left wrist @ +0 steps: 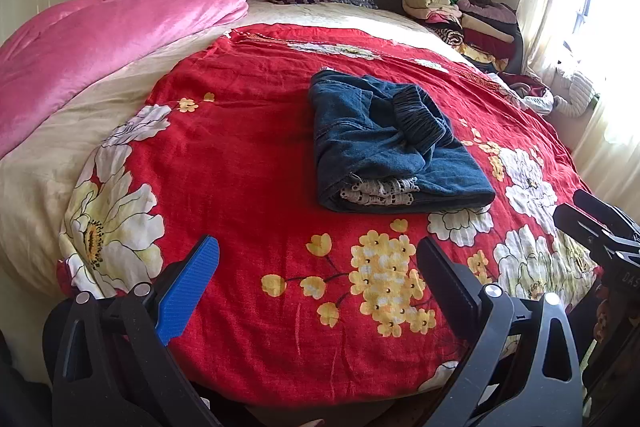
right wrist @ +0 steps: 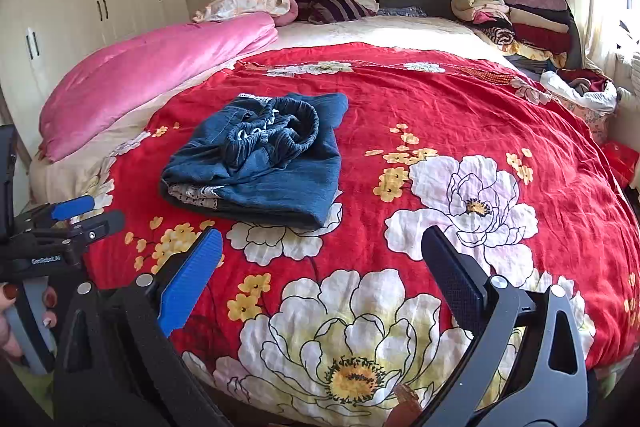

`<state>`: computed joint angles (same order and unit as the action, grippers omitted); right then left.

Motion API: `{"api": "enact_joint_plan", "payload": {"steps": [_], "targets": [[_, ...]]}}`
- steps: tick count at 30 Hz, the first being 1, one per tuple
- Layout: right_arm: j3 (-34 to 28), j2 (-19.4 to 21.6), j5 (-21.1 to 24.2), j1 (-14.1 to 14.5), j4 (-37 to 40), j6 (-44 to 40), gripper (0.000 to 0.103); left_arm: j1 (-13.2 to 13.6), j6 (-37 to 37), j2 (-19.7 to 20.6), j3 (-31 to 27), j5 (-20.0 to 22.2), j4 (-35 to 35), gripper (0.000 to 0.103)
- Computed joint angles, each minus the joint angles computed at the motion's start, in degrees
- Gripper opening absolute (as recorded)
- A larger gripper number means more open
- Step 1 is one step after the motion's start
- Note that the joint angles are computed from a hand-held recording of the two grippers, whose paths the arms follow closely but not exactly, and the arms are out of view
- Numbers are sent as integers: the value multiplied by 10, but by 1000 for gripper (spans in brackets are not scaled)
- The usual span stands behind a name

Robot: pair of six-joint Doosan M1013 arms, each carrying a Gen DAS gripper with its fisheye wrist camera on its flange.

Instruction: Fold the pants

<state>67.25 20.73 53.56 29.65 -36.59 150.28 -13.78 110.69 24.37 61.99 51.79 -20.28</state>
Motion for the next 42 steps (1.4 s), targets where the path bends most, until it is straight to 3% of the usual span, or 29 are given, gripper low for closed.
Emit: {"api": "enact_joint_plan", "payload": {"steps": [29, 42], "targets": [[-3, 3, 16, 4, 0, 0, 94, -3, -8, 3, -5, 16, 15, 99], [9, -4, 28, -3, 0, 13, 94, -3, -48, 14, -20, 26, 68, 99]]}}
